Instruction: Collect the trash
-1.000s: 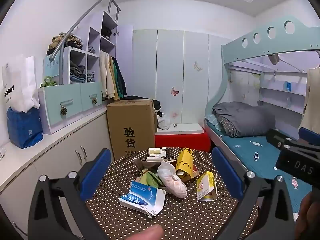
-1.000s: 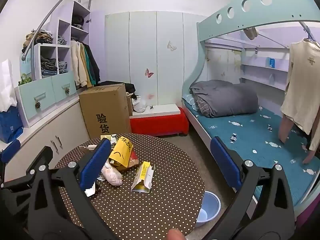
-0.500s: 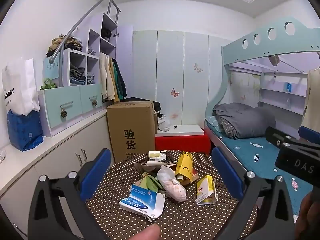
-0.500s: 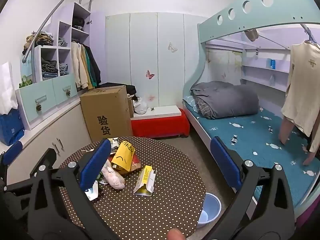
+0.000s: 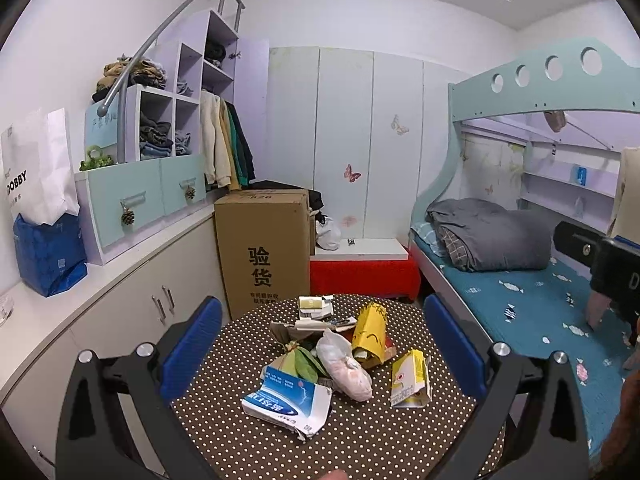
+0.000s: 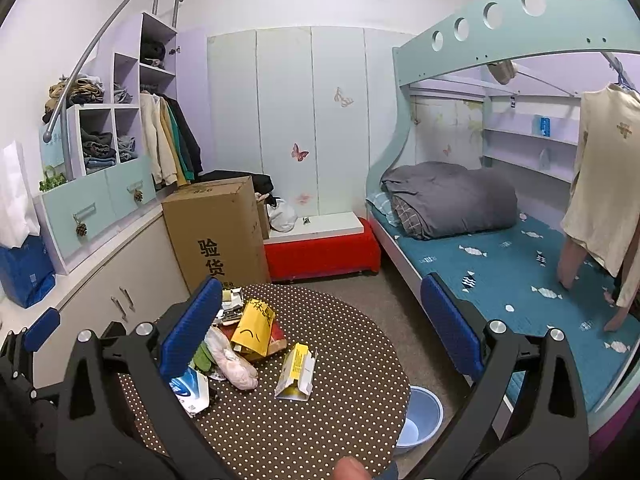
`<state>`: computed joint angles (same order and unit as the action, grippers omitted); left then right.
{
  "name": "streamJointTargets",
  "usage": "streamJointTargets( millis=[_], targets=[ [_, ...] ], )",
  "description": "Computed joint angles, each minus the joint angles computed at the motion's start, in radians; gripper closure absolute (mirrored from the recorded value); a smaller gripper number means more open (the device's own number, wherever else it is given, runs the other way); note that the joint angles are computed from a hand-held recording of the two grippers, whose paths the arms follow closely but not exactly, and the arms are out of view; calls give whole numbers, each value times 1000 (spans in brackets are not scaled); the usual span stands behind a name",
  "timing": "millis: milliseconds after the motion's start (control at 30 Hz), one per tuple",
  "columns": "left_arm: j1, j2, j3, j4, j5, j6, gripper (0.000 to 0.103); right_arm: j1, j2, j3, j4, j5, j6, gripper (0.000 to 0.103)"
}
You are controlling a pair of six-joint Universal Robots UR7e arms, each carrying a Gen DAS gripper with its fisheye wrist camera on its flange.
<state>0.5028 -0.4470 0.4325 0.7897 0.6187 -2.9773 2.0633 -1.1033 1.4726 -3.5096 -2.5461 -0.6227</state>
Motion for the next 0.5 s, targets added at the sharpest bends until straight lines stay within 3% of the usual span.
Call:
streamJointTargets(
  millis=[500],
  targets=[
    [0, 122, -250, 108, -10, 37, 4, -17, 8, -32, 33, 9, 11, 6]
  ],
)
